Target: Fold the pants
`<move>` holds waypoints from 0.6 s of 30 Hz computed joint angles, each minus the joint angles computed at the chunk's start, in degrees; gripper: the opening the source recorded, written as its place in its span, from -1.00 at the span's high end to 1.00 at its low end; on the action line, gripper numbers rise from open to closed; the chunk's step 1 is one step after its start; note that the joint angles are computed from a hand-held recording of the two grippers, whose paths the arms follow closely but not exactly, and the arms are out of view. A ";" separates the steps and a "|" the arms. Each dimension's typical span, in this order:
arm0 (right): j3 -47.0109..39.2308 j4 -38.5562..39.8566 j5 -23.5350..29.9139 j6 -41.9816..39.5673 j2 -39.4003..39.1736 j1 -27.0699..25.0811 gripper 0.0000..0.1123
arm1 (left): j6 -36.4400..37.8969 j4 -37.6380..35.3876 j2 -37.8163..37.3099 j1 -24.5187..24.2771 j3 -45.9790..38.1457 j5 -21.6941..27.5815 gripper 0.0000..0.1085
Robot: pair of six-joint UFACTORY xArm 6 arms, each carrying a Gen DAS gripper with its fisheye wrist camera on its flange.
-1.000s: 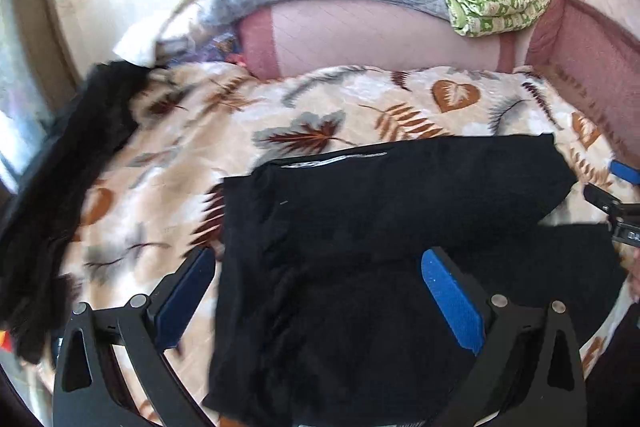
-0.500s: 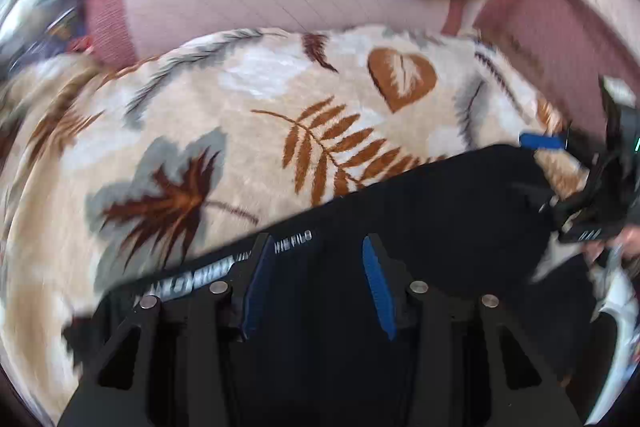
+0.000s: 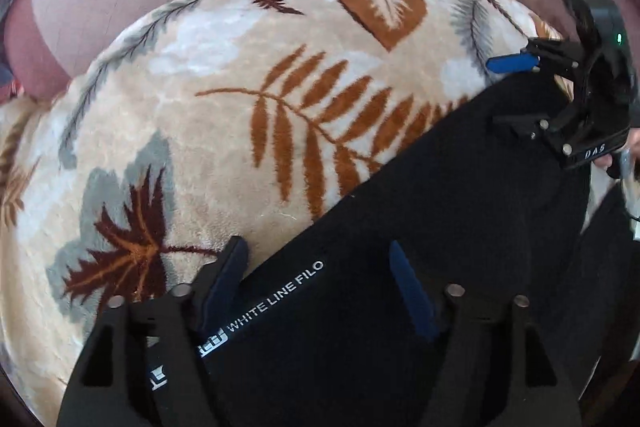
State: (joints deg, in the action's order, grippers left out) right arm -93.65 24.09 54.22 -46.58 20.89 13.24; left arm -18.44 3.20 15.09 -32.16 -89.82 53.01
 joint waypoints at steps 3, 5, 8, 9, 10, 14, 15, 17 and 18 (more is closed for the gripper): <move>0.79 1.43 1.02 -0.59 -1.21 -0.10 0.09 | 1.83 -3.49 -1.75 0.27 1.36 -1.26 0.68; -1.07 3.57 6.03 -0.81 -1.01 -0.93 0.85 | -0.73 -0.13 -2.99 -0.88 2.59 -2.01 0.74; 0.49 3.72 7.72 -0.08 -3.16 -0.93 0.85 | -5.00 3.95 -5.13 -2.55 4.27 -2.88 0.77; 1.74 3.52 7.13 -0.06 -4.31 -0.74 0.85 | -6.50 4.98 -5.95 -2.91 4.91 -3.38 0.78; 2.99 3.53 6.46 -0.10 -5.40 -0.62 0.86 | -8.51 6.16 -7.26 -3.37 5.97 -4.07 0.78; 8.82 4.54 2.93 0.10 -11.32 -0.37 0.86 | -16.30 11.07 -13.20 -6.02 10.19 -5.27 0.78; 10.57 5.21 2.35 -0.14 -13.33 -0.42 0.86 | -18.15 12.29 -14.20 -6.88 10.79 -5.28 0.78; 14.26 5.82 1.62 -0.17 -17.62 -0.35 0.86 | -24.02 15.77 -17.85 -9.50 13.49 -4.98 0.78; 15.98 6.06 1.32 -0.33 -19.55 -0.32 0.86 | -25.81 16.86 -18.77 -10.38 14.15 -4.73 0.78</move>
State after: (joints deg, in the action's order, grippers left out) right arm -77.66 30.15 55.54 -46.91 1.34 12.92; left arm -44.25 20.06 -3.69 -42.54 -75.67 48.28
